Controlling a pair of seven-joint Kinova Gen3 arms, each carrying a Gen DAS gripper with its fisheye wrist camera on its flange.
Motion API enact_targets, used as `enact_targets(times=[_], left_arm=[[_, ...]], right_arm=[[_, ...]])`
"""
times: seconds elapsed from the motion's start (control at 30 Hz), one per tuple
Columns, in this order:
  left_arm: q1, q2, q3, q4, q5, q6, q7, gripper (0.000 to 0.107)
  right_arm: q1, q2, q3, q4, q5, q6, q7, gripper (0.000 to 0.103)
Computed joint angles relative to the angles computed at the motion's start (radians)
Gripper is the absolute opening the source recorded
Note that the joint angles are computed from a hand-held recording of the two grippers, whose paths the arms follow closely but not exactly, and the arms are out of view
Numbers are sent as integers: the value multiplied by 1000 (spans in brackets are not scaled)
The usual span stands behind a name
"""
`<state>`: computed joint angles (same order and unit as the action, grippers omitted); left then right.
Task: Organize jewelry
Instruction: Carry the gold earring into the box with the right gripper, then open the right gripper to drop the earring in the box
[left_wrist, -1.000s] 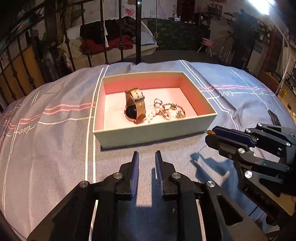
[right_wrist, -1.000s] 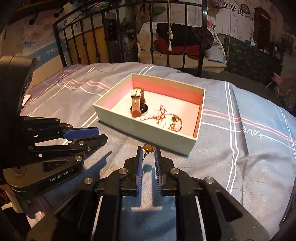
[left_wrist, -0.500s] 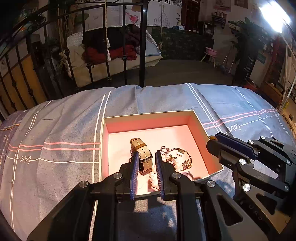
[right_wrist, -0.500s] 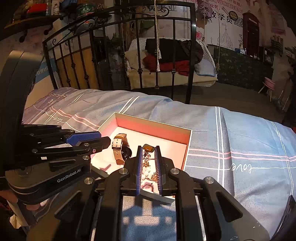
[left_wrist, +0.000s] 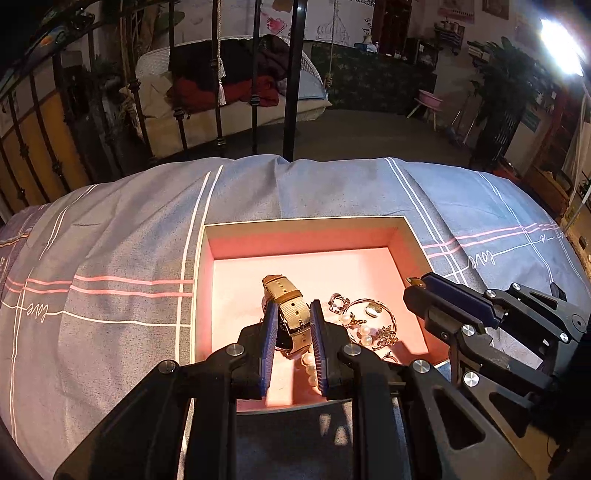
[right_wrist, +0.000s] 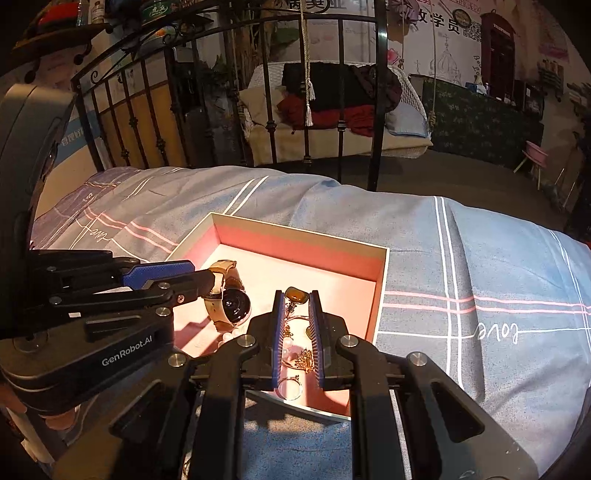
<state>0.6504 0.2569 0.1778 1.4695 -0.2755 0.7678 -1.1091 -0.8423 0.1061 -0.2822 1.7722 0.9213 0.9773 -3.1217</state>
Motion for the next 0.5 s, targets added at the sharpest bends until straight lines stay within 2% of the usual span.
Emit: enact_targets(times=[0.5], left_arm=[[-29,19,2,-8,67,-7,-34,18]], right_arm=[[9,21,20,-8,-55,-46,47,14]])
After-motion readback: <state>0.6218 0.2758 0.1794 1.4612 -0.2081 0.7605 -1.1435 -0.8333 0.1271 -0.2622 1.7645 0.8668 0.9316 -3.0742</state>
